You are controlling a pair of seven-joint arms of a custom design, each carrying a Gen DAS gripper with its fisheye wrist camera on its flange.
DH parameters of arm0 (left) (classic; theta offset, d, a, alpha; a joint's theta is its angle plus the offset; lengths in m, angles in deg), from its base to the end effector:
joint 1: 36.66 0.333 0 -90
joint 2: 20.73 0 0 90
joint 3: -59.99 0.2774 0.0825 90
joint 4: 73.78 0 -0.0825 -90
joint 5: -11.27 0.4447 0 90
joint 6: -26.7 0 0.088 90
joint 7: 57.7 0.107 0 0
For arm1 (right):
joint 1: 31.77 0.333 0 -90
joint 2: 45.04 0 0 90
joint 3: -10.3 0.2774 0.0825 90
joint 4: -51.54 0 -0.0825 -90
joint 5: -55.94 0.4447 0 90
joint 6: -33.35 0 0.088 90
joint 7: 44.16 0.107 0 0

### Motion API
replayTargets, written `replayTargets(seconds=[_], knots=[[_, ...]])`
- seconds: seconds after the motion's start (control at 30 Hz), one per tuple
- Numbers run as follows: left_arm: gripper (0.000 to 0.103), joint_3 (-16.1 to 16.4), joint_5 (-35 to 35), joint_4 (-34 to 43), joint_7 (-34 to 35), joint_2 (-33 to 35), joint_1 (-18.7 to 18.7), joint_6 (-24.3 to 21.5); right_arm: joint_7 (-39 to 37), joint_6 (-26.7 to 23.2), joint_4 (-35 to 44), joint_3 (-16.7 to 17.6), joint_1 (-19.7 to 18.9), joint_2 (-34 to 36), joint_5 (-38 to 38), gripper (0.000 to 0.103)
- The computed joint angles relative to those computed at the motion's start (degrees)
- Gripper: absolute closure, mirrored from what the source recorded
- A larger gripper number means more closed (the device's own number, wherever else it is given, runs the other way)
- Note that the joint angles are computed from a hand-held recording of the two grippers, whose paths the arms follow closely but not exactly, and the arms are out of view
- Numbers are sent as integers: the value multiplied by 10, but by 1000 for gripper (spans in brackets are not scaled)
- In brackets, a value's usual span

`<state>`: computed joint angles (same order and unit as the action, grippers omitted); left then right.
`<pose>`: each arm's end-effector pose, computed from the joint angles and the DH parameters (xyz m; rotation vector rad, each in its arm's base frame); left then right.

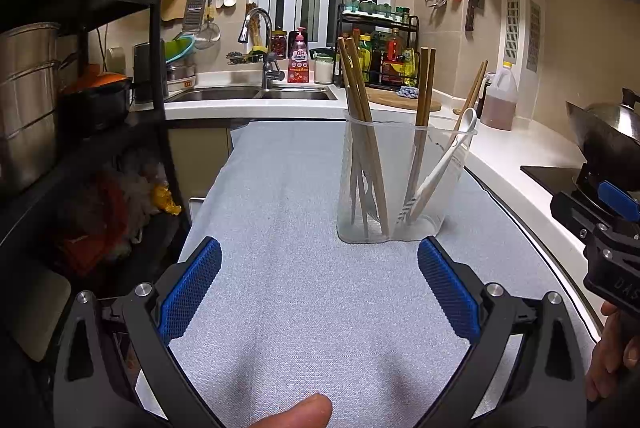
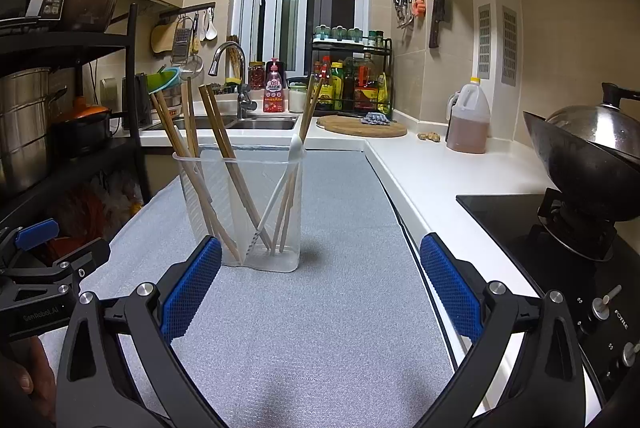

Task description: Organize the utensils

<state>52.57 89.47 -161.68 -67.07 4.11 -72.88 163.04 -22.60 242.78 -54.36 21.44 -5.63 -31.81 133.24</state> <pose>0.5654 -0.5078 0.4007 -1.6354 1.4362 -0.9537 0.5814 0.2742 0.4372 -1.5588 1.3364 -0.9581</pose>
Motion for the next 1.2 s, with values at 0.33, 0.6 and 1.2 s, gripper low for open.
replayTargets(seconds=[0.33,0.6,1.2], knots=[[7,0,-2,5,4,2,-1,-3,-2,-1,-2,-1,0,-1,1,5],[7,2,-2,11,10,7,-5,-7,-3,-1,-2,-1,0,-2,2,5],[7,4,-3,12,11,8,-5,-4,-8,-1,-1,0,0,-2,6,5]])
